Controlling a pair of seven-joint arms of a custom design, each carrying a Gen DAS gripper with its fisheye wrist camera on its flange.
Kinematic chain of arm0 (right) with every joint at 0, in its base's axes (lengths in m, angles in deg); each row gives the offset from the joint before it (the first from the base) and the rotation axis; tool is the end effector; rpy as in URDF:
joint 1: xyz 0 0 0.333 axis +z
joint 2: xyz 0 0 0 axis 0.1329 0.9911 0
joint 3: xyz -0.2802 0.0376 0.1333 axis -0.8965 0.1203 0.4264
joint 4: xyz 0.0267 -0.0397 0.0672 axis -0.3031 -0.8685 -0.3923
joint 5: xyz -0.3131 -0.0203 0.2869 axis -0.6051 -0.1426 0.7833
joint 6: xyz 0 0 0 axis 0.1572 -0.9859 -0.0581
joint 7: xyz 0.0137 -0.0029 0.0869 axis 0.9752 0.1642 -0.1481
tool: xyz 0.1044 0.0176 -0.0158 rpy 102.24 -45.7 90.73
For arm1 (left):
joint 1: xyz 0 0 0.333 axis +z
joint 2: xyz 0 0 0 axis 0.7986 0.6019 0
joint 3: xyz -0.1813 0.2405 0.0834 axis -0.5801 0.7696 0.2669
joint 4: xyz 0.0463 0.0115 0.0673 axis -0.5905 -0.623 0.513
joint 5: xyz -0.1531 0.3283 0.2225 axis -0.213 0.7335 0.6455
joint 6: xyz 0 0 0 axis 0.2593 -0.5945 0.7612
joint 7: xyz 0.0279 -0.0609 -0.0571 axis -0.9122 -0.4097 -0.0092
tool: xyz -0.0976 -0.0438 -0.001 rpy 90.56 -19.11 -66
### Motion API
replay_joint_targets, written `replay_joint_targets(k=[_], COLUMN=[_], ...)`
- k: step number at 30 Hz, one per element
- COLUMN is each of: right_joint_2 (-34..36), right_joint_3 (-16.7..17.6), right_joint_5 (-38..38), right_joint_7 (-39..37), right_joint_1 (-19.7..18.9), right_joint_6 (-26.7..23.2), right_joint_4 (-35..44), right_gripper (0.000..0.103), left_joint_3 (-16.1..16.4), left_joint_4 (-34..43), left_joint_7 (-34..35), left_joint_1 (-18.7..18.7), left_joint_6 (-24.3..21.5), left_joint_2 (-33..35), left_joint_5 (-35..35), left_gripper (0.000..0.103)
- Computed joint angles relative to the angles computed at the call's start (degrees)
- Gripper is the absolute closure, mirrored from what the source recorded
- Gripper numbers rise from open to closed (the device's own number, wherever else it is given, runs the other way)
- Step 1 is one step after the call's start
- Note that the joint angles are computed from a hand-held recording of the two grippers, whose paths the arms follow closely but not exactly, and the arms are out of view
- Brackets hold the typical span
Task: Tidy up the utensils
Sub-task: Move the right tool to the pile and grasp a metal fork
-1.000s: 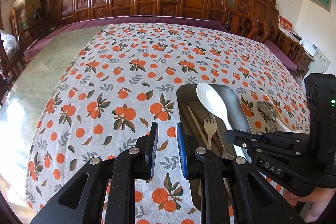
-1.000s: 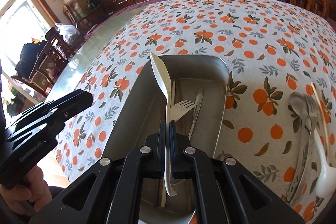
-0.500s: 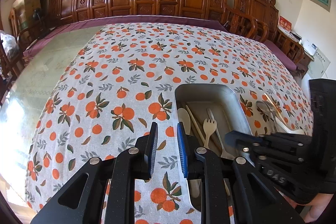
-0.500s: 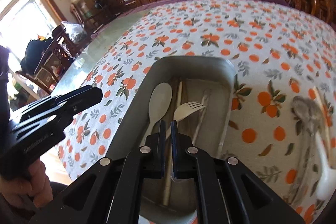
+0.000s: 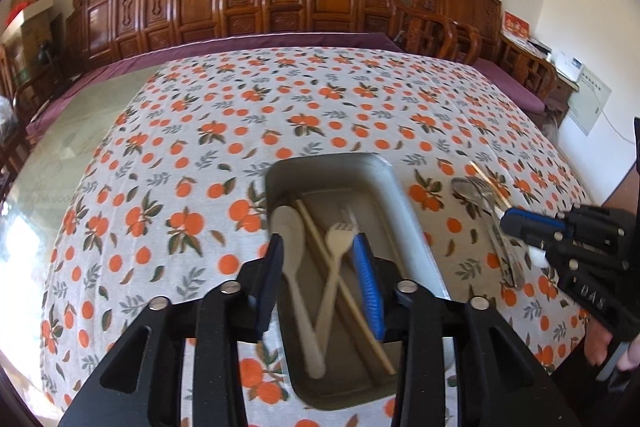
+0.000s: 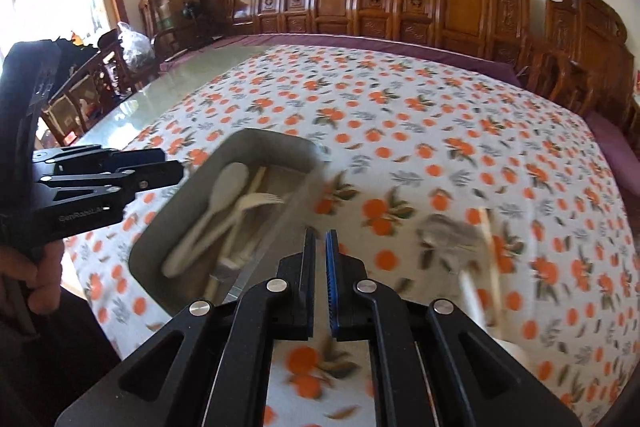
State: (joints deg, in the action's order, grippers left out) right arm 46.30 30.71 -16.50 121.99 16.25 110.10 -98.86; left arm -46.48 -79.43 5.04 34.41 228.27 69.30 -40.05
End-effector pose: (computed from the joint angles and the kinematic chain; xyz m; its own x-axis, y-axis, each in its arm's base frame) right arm 0.5210 0.1209 0.5597 0.3122 -0.9470 -0.0759 -0.7091 -0.1791 -0.6820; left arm 0.5121 -0.3403 0.5967 -0.2871 -0.9563 0.0552 -0.7329 0.1822 -0.6554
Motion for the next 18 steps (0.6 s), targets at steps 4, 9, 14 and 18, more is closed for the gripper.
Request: replay_joint_targets(k=[4, 9, 14, 18], right_joint_2=[-1.81, -3.08, -3.06, -1.88], right_joint_3=[-0.99, -2.25, -2.56, -3.76], right_joint_5=[-1.28, -2.36, -2.84, 0.41], right_joint_7=[-1.13, -2.92, -2.19, -3.00], right_joint_1=[-1.74, -4.57, -6.94, -6.27], right_joint_6=[0.21, -0.64, 0.00, 0.05], right_joint_4=[-1.86, -3.45, -4.97, -5.20], right_gripper=[0.095, 0.092, 0.089, 0.089], left_joint_3=[-0.79, -1.77, -2.41, -2.82], left_joint_4=[1.33, 2.95, 4.00, 4.71], left_joint_7=[0.55, 0.48, 0.87, 0.33], left_joint_1=[-0.70, -1.73, -2.76, -3.36], left_joint_6=[-0.41, -0.59, -0.82, -0.90], left_joint_2=[1.01, 2.22, 3.32, 4.20], left_joint_5=[0.81, 2.19, 1.54, 2.25], left_gripper=[0.054, 0.038, 0.037, 0.037])
